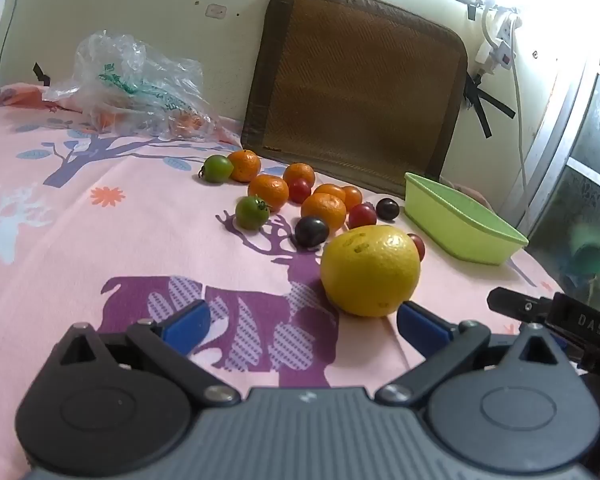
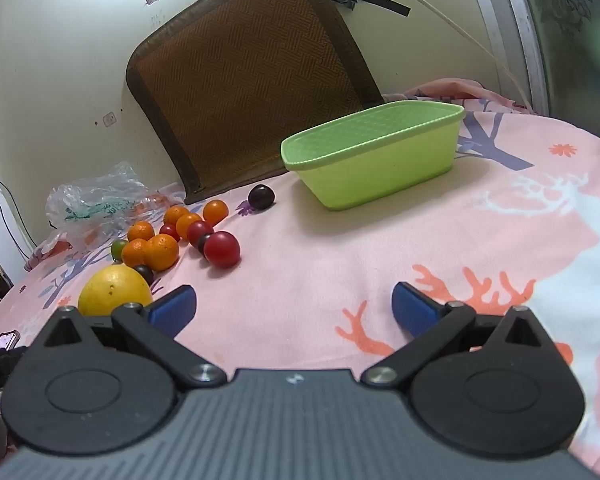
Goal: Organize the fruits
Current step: 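Grasp the yellow grapefruit with the left gripper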
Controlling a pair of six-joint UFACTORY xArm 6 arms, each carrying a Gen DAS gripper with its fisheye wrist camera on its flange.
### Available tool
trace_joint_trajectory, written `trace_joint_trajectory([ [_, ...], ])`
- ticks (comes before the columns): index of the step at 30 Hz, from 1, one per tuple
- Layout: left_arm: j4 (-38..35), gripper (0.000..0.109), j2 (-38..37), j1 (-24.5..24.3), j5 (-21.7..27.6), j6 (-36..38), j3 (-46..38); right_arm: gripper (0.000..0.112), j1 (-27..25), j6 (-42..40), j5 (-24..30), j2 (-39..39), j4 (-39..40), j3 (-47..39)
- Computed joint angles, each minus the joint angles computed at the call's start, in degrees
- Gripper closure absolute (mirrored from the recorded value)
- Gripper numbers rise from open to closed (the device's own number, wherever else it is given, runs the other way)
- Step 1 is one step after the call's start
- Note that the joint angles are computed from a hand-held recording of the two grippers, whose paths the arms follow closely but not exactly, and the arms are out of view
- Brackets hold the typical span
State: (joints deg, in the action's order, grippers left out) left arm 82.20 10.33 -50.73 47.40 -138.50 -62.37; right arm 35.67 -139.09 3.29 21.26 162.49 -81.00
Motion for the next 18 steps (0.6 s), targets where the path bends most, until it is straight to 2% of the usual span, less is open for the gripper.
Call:
trace_joint_trajectory([
  [6,-3.3,0.006,1.7,-0.5,1.3,4.5,-2.5,0.009,-0.1,-1.9,-0.3,0.1,1.4,-0.3],
  [12,-10.9,0.006,5.2,-1.1,4.5,15.9,-7.8,0.009,0.0,-2.7,-0.3,0.4,2.2,-0.7],
  [18,-10.9,0.006,5.1,-1.4,4.8,15.4,-7.7,0.009,0.2,-2.4,-0.2,0.5,2.4,-0.8],
])
